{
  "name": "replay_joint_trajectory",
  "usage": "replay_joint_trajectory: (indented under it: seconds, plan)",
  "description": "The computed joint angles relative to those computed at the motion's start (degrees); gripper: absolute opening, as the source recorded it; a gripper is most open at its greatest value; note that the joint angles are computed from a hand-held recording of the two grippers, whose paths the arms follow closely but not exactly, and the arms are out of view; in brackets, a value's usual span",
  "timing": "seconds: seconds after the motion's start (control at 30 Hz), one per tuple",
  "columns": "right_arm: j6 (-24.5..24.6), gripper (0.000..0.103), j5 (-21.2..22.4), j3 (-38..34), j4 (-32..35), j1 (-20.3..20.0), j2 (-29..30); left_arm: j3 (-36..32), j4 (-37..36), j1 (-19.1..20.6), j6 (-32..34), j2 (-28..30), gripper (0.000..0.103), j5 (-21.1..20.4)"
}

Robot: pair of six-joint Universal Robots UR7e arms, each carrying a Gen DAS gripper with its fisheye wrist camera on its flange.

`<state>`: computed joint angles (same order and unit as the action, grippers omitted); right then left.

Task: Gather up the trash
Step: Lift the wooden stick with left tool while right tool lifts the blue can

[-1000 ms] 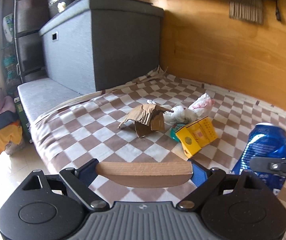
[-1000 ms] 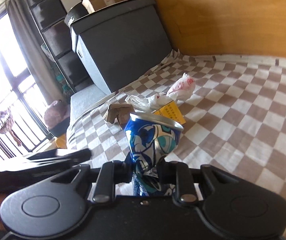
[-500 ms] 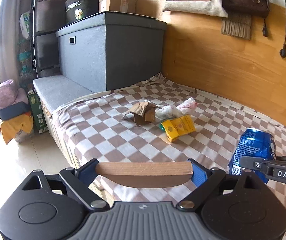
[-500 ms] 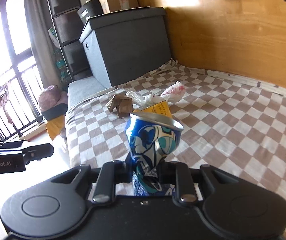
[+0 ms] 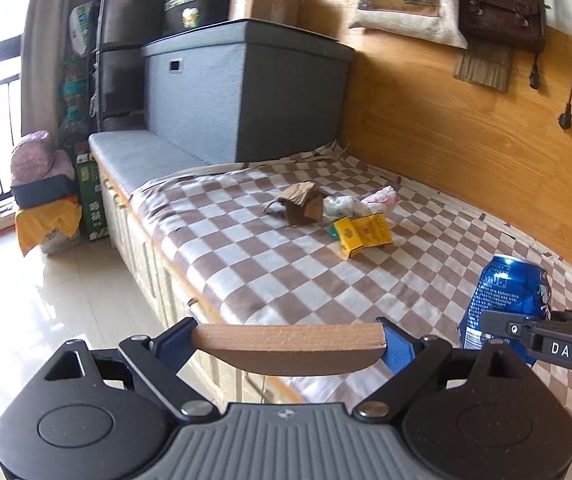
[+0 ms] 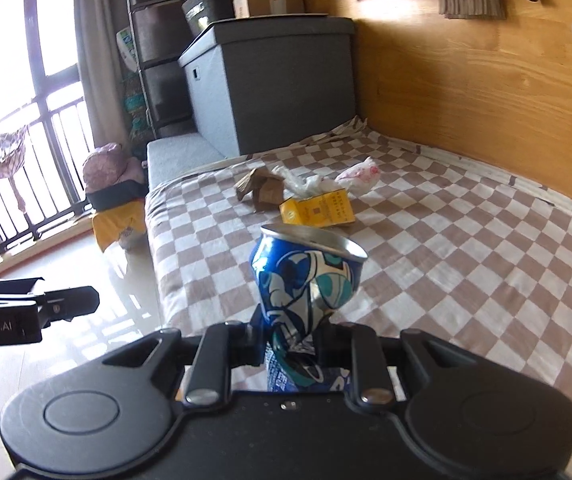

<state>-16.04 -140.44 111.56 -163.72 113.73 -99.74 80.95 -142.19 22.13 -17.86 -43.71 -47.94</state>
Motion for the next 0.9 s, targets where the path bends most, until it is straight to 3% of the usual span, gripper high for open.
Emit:
replay_joint_trajectory:
  seconds: [0.57, 0.9]
  plan:
    - [4.1, 0.023, 2.5, 0.2, 3.7, 4.6, 8.5, 12.7, 2.1, 2.7, -8.4, -12.1, 0.092, 3.8]
    - [7.0, 0.023, 5.1, 0.3, 6.6, 4.4, 15.4, 19.6, 2.8, 6.5, -13.0, -17.7, 0.092, 3.6]
